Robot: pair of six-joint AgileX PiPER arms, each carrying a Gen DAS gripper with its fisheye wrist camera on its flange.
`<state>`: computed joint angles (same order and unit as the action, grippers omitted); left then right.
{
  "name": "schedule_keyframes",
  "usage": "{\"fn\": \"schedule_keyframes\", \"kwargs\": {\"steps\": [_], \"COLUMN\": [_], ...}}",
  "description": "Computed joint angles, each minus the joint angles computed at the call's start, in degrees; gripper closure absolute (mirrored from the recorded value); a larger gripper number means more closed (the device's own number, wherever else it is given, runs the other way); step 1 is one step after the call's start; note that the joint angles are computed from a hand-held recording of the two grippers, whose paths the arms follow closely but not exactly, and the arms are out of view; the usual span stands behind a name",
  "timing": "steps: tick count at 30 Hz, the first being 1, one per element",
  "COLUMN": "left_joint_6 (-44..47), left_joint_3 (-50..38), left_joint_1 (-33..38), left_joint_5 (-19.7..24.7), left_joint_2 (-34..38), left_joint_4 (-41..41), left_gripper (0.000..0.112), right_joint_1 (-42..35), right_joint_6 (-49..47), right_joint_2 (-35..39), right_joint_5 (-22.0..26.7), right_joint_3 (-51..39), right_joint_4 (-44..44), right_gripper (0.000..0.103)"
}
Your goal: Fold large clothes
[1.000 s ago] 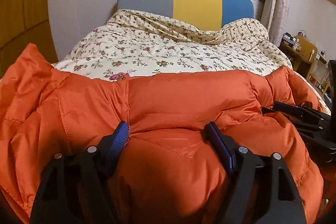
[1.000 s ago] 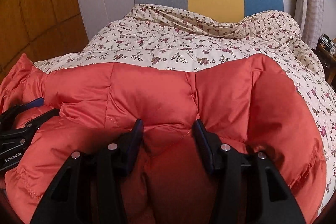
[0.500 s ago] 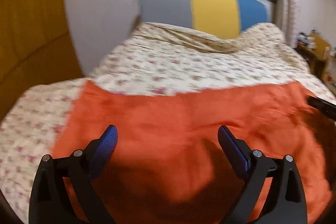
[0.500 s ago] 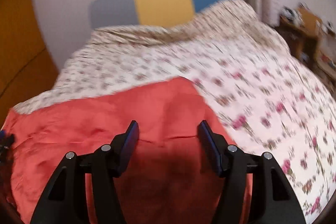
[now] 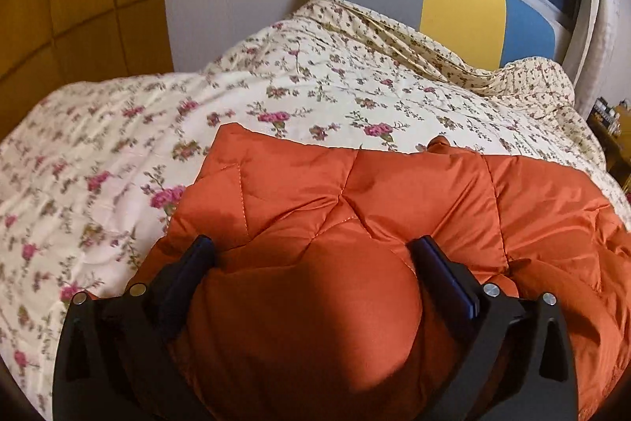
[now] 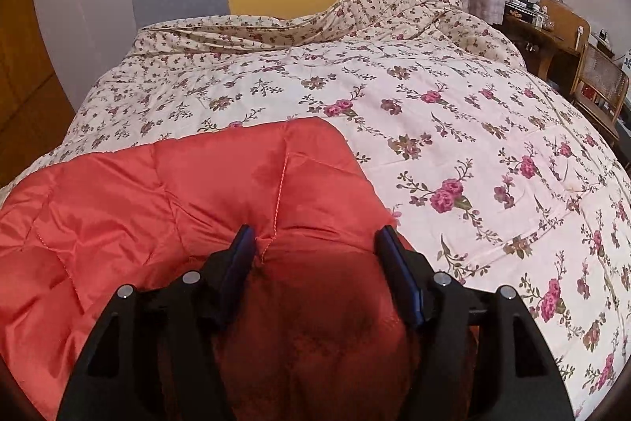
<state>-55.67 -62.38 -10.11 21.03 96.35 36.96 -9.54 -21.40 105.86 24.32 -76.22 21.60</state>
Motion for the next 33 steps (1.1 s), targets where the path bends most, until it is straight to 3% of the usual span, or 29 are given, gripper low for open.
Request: {"fn": "schedule_keyframes", "kwargs": {"steps": [3,14,16,19,26,33], "left_joint_6": [-2.56,-37.54,-36.62,-26.84,-28.86,-43.92], "left_joint_3": [0.70,17.85,18.46,16.20,16.44,26.66], "left_joint_1": [-0.74,-15.55,-13.36,-9.46,-13.07,-24.96], "left_joint_5": [0.79,12.64,9.31,4.88,10.20,19.85], "left_joint_2": [-0.65,-15.81,-15.88,-13.43,-14.48,-25.39], "left_joint_4": [2.29,33.36,32.06,22.76,23.73,30.73], "left_gripper": [0.012,0.012,0.012,0.012,0.012,0.012], "right_joint_1": [0.42,0.95,0.85,0.78,0.00,0.99], "right_joint_6": [1.29,2.96,2.91,2.60,-0.70,4.78], "right_joint_2": [-0.34,-0.74,-0.79,-0.77,-1.87,-2.24], "right_joint_5": [-0.69,-1.65,-1.57,-1.47,-1.57,-0.29], "right_joint_3": [0.43,1.03,1.03,0.97,2.16,1.33], "right_joint_4": [-1.67,-3.49,-3.54,-3.20,0.27,-6.19], "right_gripper": [0.038,0.038,0.038,0.038,0.035,0.034]}}
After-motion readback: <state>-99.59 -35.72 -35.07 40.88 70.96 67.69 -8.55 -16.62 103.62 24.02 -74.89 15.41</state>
